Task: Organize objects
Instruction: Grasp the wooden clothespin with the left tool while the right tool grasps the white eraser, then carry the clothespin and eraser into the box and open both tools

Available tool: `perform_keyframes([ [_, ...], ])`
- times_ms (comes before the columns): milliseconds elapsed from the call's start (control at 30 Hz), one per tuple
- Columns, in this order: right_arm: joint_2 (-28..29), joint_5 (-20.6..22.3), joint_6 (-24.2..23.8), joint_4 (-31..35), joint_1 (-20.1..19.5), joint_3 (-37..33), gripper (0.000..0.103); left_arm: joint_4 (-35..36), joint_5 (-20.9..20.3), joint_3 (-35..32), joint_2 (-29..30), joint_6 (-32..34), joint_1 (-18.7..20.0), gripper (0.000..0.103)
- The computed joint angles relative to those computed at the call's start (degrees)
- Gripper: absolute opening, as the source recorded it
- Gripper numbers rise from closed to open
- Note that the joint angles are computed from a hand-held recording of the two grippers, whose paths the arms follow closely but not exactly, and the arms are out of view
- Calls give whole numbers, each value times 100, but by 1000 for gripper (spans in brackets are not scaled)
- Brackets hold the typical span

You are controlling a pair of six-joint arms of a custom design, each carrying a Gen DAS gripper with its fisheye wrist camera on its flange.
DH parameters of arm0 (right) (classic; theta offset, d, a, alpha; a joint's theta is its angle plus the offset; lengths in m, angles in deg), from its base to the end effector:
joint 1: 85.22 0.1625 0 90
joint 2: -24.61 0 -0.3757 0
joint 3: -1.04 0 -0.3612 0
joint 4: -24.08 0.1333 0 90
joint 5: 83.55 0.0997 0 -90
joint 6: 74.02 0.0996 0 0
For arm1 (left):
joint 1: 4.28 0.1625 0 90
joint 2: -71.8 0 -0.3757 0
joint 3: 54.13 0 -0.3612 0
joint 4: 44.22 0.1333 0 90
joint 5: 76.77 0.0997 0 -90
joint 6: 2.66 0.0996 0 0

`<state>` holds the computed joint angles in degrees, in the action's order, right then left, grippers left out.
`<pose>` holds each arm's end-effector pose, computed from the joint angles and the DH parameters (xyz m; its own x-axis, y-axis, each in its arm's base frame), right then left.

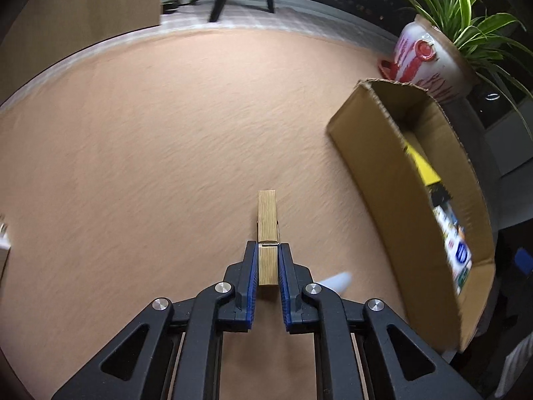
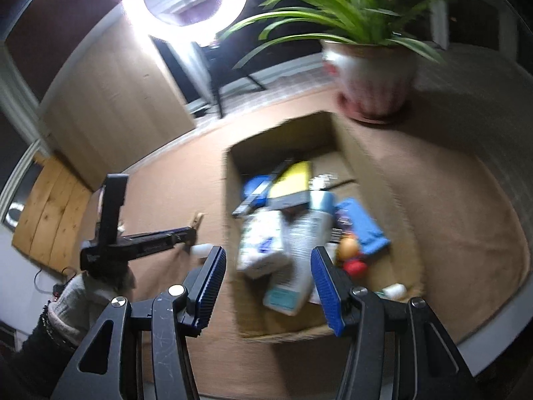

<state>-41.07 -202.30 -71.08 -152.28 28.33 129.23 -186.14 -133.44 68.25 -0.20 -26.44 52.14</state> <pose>0.2573 -0.3765 0.1449 -0.8990 -0.1288 0.4186 -0.3197 0.8461 -0.4264 -0.0913 -0.4775 0.1611 -0.8674 0.0758 -0.4918 0.2220 0.9435 -0.2461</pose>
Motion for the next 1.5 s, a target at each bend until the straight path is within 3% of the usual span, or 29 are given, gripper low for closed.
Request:
perform_keyframes([
  [200, 711, 444, -163, 275, 280, -506, 49, 258, 190, 507, -723, -232, -63, 12],
  [367, 1489, 570, -79, 498, 344, -960, 49, 487, 268, 923, -1394, -438, -74, 12],
  [533, 2201, 75, 228, 688, 378, -1406, 49, 562, 254, 1141, -1832, -525, 19, 12],
  [767, 2730, -768, 530, 859, 415, -1865, 49, 518, 179, 1283, -2098, -507, 107, 12],
  [867, 2946, -854, 529, 1092, 342, -2160, 48, 465, 143, 1361, -2149, -510, 112, 12],
  [1100, 3102, -1061, 407, 1131, 338, -2309, 42, 380, 65, 1376, -2128, -529, 136, 12],
  [1200, 3057, -1052, 286, 1025, 297, -2256, 30, 354, 1, 1387, -2171, -553, 165, 12],
  [1233, 3013, -953, 250, 994, 258, -2224, 24, 337, -27, 1393, -2178, -555, 176, 12],
  [1500, 2586, -229, 189, 655, 136, -1787, 21, 311, -134, 1403, -2271, -621, 109, 12],
])
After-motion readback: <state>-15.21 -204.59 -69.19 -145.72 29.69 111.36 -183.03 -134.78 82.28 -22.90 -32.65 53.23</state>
